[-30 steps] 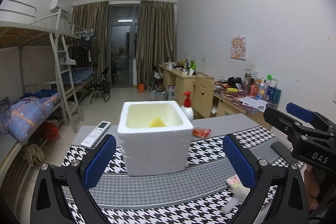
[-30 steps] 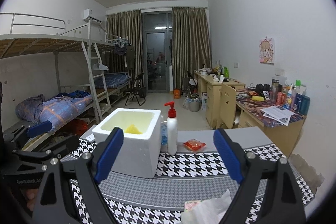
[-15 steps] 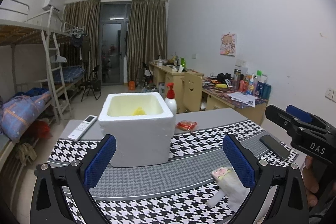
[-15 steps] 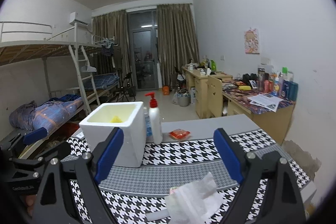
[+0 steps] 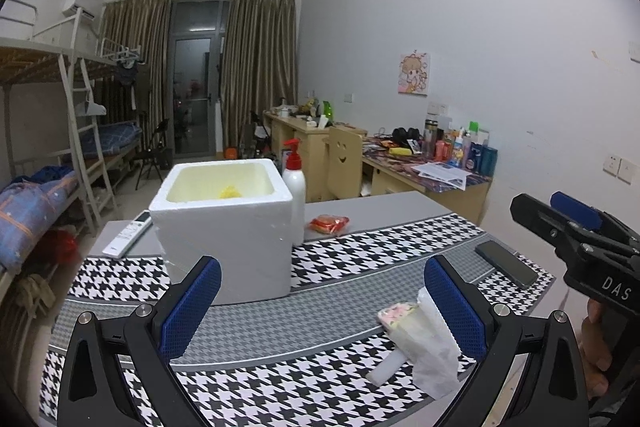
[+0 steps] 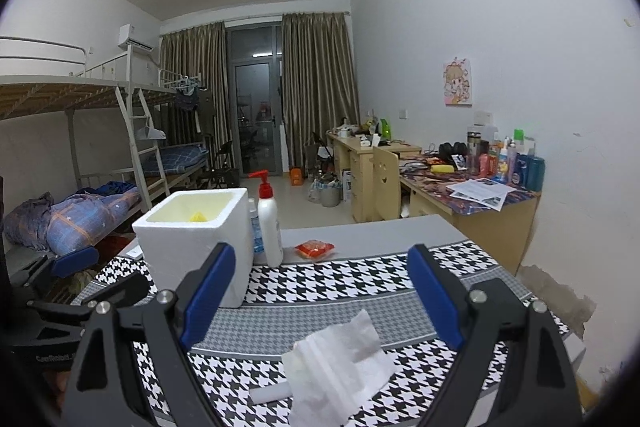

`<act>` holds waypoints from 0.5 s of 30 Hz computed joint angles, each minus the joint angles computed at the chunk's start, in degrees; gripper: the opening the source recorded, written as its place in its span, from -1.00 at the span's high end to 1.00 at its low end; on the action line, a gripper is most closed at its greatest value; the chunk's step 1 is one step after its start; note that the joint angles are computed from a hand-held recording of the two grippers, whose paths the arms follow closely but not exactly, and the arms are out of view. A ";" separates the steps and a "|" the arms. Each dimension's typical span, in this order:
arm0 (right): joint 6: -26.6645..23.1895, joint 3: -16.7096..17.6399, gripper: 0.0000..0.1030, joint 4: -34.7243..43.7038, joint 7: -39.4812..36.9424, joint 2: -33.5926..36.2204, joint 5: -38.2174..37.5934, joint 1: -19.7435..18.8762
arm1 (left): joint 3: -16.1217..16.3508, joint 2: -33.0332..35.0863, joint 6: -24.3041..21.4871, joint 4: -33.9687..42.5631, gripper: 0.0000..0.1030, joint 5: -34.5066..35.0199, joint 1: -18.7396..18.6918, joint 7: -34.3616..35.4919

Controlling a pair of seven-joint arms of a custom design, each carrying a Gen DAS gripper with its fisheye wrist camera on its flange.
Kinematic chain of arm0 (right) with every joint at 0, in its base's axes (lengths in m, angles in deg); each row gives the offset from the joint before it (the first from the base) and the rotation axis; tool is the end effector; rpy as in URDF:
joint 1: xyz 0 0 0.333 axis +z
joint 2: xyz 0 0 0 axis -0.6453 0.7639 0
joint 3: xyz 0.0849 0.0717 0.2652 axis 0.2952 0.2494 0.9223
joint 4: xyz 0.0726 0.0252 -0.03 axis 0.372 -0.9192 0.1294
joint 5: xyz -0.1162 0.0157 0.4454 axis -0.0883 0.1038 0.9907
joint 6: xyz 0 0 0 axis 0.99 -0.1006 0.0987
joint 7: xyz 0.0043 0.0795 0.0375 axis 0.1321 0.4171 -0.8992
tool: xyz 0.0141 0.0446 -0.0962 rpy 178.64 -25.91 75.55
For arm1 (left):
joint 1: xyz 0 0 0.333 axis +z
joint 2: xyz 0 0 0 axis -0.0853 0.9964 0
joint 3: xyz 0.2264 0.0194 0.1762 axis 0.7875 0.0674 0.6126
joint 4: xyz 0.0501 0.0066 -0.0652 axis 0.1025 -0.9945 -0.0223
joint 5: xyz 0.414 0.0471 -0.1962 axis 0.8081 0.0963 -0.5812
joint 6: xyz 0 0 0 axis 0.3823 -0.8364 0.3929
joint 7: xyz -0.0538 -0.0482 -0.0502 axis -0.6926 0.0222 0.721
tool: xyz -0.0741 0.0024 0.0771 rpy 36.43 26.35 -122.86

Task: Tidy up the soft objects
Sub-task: 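Move both tools back toward the white tissue on the table, then reach the right tool to the white tissue while the left tool reaches the white foam tube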

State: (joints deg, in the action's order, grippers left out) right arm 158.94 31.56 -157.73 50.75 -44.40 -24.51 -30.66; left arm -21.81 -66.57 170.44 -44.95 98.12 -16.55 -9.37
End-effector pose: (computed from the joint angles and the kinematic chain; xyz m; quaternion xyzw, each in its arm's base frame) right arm 0.5195 0.1487 0.5804 -0.6119 0.4978 -0.3730 0.4886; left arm 0.4855 -0.3641 0.5733 -0.5621 0.5963 -0.4448 0.3615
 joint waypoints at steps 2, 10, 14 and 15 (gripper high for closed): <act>0.01 -0.97 -0.76 -0.44 -0.23 -0.06 -0.16 0.93 | -0.05 0.27 0.20 0.00 -0.98 0.17 -0.05 -0.27; 0.73 0.96 -0.76 -2.23 -0.09 -0.67 0.60 -1.29 | 0.35 1.43 1.50 -0.27 -0.98 0.30 -0.20 -1.14; -0.43 4.89 -0.76 -2.57 0.54 -0.87 0.83 -5.77 | 0.58 2.20 2.17 -0.31 -0.98 0.17 -0.53 -0.86; -0.60 4.79 -0.76 -2.72 0.82 -0.92 0.71 -5.77 | 0.54 2.50 2.13 -0.22 -0.98 0.32 -0.58 -0.95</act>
